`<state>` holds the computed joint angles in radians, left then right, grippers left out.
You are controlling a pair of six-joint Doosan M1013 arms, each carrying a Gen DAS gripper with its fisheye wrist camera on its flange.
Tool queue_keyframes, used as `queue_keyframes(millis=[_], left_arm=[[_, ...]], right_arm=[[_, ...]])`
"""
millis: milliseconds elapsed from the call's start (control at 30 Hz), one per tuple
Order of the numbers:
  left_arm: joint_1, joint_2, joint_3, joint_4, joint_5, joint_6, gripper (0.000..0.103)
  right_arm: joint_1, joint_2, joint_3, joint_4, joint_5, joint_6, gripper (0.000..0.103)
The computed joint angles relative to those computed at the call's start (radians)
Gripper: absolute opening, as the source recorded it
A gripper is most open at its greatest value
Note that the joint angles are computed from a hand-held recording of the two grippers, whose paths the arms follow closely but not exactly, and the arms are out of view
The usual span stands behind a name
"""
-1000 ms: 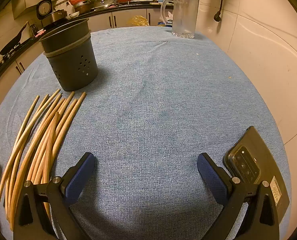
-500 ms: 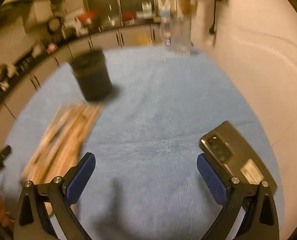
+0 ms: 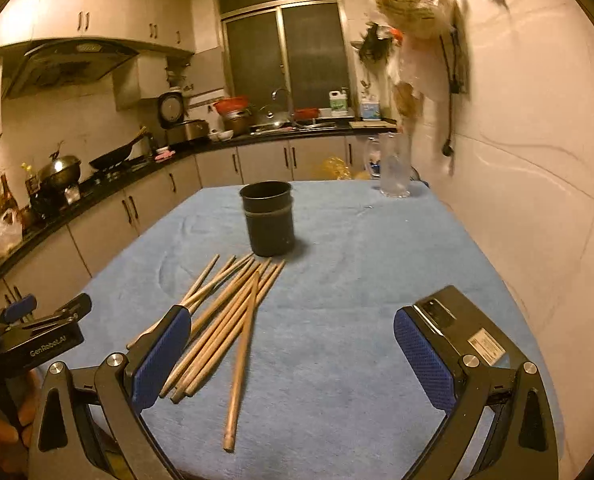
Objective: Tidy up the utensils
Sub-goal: 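Move both tools toward the pile of wooden chopsticks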
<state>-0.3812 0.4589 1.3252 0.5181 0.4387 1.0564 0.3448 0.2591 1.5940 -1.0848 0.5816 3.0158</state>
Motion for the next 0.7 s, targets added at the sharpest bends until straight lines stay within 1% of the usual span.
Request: queue_keyframes(millis=[33,67,167,300,500,700], left_arm=[[-0.002,0.005,-0.004,0.009,0.003,-0.004,0.103],[-0.003,0.007,-0.006,0.007,0.009,0.000,0.103],[-0.002,0.016,-0.019,-0.028,0.031,0.025,0.103],[0.001,0.018,-0.023,-0.065,0.036,0.056,0.103],[-0.001,0.017,-0.019,-0.060,0.029,0.059,0.103],[-0.002,0.018,-0.022,-0.073,0.036,0.070,0.103]], right_arm=[[-0.002,0.002,-0.002,0.012,-0.010,-0.013,0.102],[-0.001,0.008,-0.010,0.031,-0.003,-0.034,0.102],[-0.004,0.012,-0.016,0.075,-0.006,-0.075,0.101],[0.002,0.013,-0.016,0.071,0.005,-0.085,0.099],[0.002,0.012,-0.016,0.077,0.001,-0.096,0.099],[0.002,0.013,-0.015,0.087,-0.003,-0.103,0.095]])
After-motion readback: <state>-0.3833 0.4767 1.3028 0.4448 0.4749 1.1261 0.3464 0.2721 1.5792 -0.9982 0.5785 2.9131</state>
